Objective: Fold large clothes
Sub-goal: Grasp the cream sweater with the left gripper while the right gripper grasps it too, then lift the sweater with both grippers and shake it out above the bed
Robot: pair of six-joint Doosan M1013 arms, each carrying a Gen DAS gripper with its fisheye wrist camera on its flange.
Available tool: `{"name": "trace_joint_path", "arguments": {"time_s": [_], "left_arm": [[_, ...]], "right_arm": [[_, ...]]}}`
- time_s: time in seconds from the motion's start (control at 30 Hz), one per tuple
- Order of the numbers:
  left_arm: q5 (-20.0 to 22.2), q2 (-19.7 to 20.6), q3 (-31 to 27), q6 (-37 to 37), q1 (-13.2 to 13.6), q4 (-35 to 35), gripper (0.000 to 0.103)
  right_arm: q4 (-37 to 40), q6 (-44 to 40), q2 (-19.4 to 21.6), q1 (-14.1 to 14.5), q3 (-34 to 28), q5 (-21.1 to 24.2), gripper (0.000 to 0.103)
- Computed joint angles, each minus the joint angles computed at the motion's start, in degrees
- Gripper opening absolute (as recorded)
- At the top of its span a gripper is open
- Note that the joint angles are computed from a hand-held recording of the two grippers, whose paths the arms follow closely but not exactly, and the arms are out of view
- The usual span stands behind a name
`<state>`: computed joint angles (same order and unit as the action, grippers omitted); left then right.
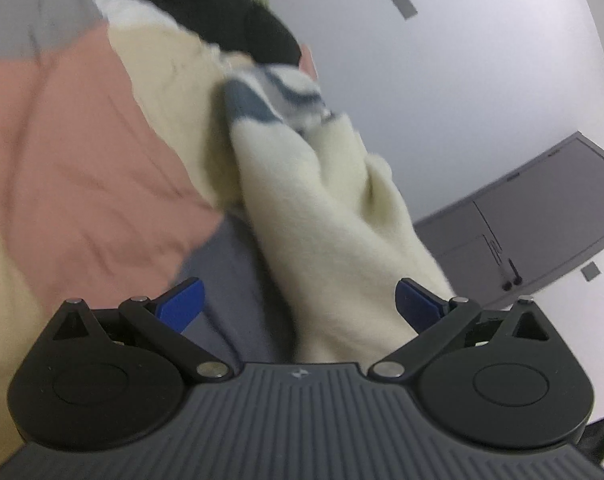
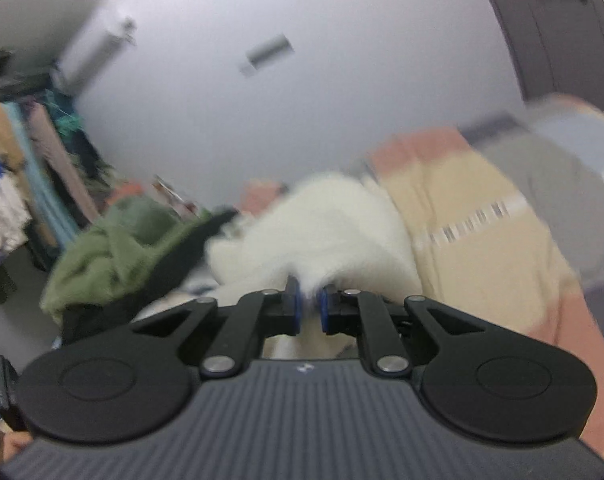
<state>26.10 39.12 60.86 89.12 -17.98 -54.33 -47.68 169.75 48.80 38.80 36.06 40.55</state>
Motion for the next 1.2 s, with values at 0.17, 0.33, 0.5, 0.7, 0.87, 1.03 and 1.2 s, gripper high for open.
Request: {"name": "trace_joint_path", "arguments": {"time_s": [0.17,0.33,0.5,0.7,0.87,1.03,1.2], "left_arm": [[4.8,4.7,-5.6,2.4,0.2,-4.2,0.098],[7.6,8.9,-11.5,4.1,-0.1,-3.6,0.082],[10.2,11.4,-15.4,6.2,0.2,-5.3,0.037],[5.7,9.4,-12.5,9.6,0.1,-7.9,0.012],[0.0,4.2,-5.1,20.9,0.5,-20.2,0.011],[-0.4,-1.2,2.4,38.2,1.5,-37.7,0.011],[-0.2,-6.5,9.0,43.0,1.9,-41.3,0.010]], "right_arm": [[9.4,-8.6,4.3,-0.9,-6.7,6.8,0.013],[12.4,-11.9,6.9,-1.6,-10.3,8.3,0.014],[13.7,-13.1,7.2,-2.1,-9.9,7.7,0.014],[13.5,-13.6,6.8,-2.1,-9.2,6.2,0.014],[9.6,-10.8,3.2,-1.4,-3.1,0.1,0.013],[0.4,-4.6,-1.3,-0.1,3.4,-7.7,0.013],[-6.1,0.1,-3.8,0.9,7.2,-11.4,0.013]]}}
